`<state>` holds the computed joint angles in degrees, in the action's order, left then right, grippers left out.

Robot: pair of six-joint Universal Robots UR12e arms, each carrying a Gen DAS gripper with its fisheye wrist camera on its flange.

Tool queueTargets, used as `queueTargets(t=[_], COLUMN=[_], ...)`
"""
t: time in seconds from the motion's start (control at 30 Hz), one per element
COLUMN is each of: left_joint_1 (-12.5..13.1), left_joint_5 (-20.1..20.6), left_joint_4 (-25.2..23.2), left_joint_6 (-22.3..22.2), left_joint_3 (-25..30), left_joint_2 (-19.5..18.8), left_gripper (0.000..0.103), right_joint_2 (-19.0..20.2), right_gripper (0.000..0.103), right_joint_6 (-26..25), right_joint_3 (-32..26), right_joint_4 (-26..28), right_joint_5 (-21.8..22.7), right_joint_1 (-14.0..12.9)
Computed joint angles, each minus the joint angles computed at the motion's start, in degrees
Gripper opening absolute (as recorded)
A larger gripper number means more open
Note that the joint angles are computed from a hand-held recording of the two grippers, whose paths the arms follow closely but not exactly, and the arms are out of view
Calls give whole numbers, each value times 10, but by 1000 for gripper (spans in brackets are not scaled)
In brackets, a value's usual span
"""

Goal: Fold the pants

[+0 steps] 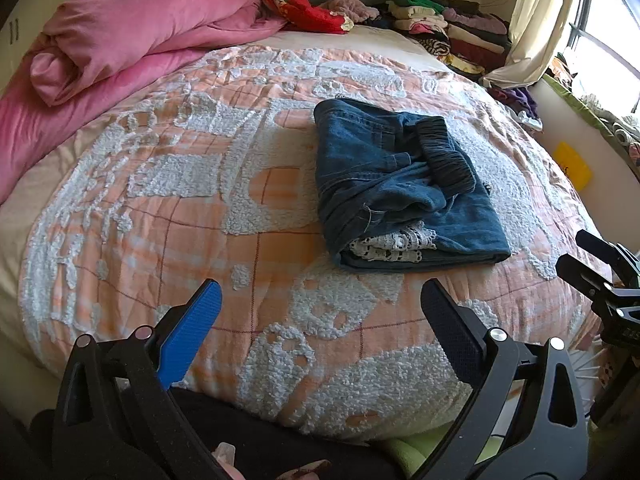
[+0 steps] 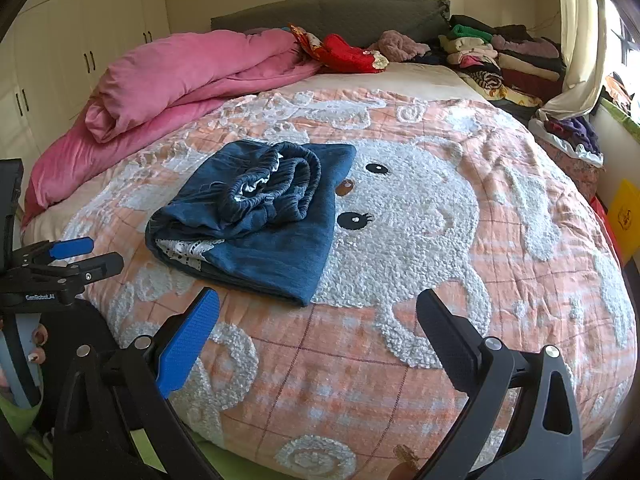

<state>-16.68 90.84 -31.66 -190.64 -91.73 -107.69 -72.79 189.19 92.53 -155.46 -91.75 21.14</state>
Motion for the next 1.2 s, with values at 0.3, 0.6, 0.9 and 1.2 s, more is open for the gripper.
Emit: queueTargets(t=[0.3, 0.6, 0.9, 1.2], left_joint_1=[-1, -1, -1, 0], left_joint_5=[3, 2, 3, 7], left_joint_4=[-5, -6, -10, -18], left_joint_6=[-1, 2, 2, 6], left_joint_3=[1, 0, 1, 2], left_joint_2=[0, 1, 1, 1], left_gripper=[93, 93, 93, 93], right_joint_2=[0, 0, 0, -2], right_gripper=[98, 98, 98, 98], right_joint_6=[0, -1, -2, -1], right_joint_3=[-1, 0, 1, 1], right_joint_4=[1, 2, 3, 7], right_joint_5=[0, -3, -8, -14], right_joint_1=[0, 1, 2, 1])
